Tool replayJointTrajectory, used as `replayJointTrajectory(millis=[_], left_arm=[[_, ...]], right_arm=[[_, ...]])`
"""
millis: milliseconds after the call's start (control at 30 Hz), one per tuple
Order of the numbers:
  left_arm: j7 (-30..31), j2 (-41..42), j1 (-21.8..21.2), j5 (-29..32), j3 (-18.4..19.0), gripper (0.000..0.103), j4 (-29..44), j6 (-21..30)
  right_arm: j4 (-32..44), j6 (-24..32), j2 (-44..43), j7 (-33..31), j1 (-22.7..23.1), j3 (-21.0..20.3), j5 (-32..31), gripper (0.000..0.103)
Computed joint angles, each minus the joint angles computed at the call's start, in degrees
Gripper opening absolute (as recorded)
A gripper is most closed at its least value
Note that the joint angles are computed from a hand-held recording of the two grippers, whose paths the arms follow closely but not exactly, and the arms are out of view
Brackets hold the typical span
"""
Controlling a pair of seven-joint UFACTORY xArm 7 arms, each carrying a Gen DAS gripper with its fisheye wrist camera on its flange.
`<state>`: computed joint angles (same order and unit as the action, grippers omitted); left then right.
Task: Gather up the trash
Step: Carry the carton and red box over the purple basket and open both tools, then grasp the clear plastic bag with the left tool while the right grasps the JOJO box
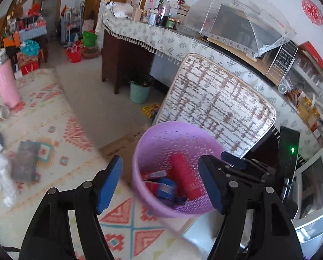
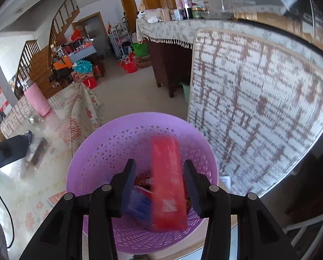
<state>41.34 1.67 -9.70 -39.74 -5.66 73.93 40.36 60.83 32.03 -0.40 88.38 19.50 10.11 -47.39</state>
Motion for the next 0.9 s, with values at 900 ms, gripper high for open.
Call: replayJointTrajectory(millis=[900], left_arm=[[1.4,-4.2,14.0,3.5,14.1,0.079,-7.5,-4.1]], right_arm=[[15.9,0.5,11.8,-1.7,12.3,1.4,-1.7,0.071]])
